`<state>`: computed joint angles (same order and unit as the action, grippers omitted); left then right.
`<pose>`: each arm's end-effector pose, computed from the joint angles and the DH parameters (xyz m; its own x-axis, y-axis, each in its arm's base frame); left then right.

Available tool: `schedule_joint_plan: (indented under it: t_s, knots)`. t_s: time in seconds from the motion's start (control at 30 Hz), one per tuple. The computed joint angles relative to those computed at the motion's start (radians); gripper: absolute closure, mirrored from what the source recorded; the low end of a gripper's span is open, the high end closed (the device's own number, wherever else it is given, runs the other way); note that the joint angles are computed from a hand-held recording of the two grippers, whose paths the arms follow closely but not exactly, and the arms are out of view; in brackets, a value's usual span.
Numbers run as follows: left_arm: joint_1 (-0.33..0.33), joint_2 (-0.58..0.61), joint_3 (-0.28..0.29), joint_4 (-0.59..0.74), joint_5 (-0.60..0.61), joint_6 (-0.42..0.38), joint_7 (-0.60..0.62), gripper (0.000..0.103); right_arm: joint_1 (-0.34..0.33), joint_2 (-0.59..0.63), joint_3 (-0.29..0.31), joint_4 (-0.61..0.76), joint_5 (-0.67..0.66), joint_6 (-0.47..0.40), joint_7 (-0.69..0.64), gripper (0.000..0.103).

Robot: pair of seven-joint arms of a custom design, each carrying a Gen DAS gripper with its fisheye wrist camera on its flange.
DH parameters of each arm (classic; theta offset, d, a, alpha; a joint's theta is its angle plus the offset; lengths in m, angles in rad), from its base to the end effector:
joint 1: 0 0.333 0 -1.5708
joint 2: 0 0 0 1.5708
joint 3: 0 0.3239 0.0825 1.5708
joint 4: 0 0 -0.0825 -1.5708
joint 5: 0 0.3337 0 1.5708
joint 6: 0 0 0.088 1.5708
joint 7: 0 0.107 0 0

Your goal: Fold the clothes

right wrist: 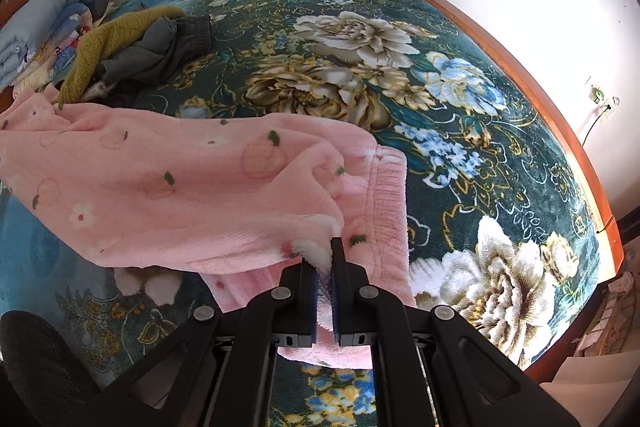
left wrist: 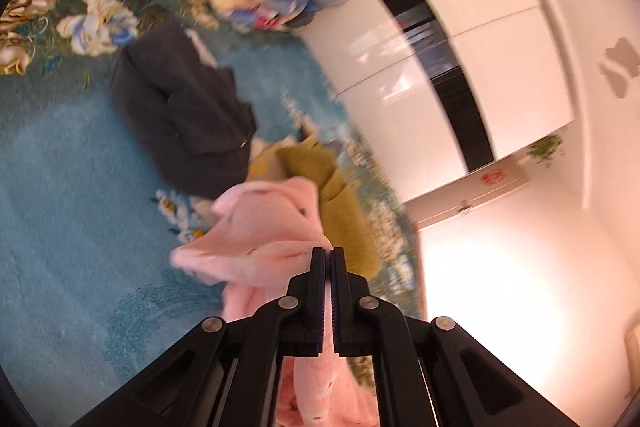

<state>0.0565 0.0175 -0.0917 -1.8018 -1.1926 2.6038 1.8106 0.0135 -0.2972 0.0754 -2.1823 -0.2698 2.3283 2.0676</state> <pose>0.5669 -0.0002 0.6271 0.0662 -0.5496 0.8328 -0.6362 -0.6663 -0.3891 0.4509 0.0396 0.5835 -0.2733 -0.9606 0.0506 -0.8487 0.2160 -0.4828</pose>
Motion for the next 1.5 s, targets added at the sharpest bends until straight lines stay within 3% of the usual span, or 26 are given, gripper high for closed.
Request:
schedule_joint_plan:
  t_s: [0.07,0.13,0.27,0.4,0.53,0.7,0.8,0.83,1.03,1.2,1.27,1.3,1.33,1.37,1.5]
  knots:
    - [0.010,-0.053,0.013,-0.063,-0.020,0.033,0.056,0.101,0.005,-0.011,-0.004,-0.012,0.010,0.009,-0.012,0.098]
    - [0.013,-0.093,0.028,-0.149,0.078,0.076,-0.009,0.101,0.009,-0.018,-0.007,-0.031,0.028,0.011,-0.026,0.098]
    - [0.035,-0.121,0.077,-0.323,0.248,0.051,-0.201,0.101,0.018,-0.018,-0.016,-0.069,0.084,0.007,-0.053,0.098]
    - [0.045,-0.129,0.107,-0.465,0.253,0.032,-0.271,0.101,0.028,-0.021,-0.023,-0.100,0.136,-0.009,-0.092,0.098]
    - [0.047,-0.108,0.122,-0.498,0.139,0.021,-0.211,0.101,0.041,-0.058,-0.052,-0.125,0.218,-0.020,-0.178,0.098]
    - [0.053,-0.124,0.104,-0.505,0.117,0.032,-0.148,0.100,0.050,-0.133,-0.073,-0.145,0.326,-0.062,-0.308,0.087]
    - [0.051,-0.120,0.111,-0.508,0.071,0.030,-0.114,0.100,0.058,-0.187,-0.090,-0.178,0.429,-0.070,-0.341,0.067]
    - [0.054,-0.121,0.115,-0.514,0.051,0.023,-0.104,0.100,0.063,-0.200,-0.098,-0.192,0.480,-0.072,-0.341,0.056]
    - [0.069,-0.122,0.119,-0.523,-0.057,-0.004,-0.049,0.100,0.108,-0.222,-0.146,-0.303,0.818,-0.012,-0.321,0.054]
    - [0.077,-0.121,0.115,-0.521,-0.083,-0.014,-0.045,0.100,0.066,-0.225,-0.097,-0.412,0.966,0.201,-0.171,0.053]
    - [0.080,-0.121,0.114,-0.523,-0.091,-0.018,-0.055,0.100,0.041,-0.224,-0.085,-0.435,0.984,0.266,-0.066,0.056]
    - [0.082,-0.122,0.114,-0.524,-0.094,-0.020,-0.062,0.100,0.031,-0.225,-0.082,-0.437,0.981,0.271,-0.012,0.063]
    - [0.083,-0.124,0.113,-0.524,-0.086,-0.022,-0.075,0.100,0.018,-0.218,-0.080,-0.420,0.949,0.242,0.035,0.085]
    - [0.084,-0.123,0.112,-0.517,-0.081,-0.026,-0.091,0.100,0.006,-0.211,-0.079,-0.403,0.919,0.212,0.081,0.097]
    - [0.083,-0.099,0.105,-0.434,-0.029,-0.039,-0.160,0.101,0.014,-0.167,-0.092,-0.279,0.812,0.172,0.075,0.098]
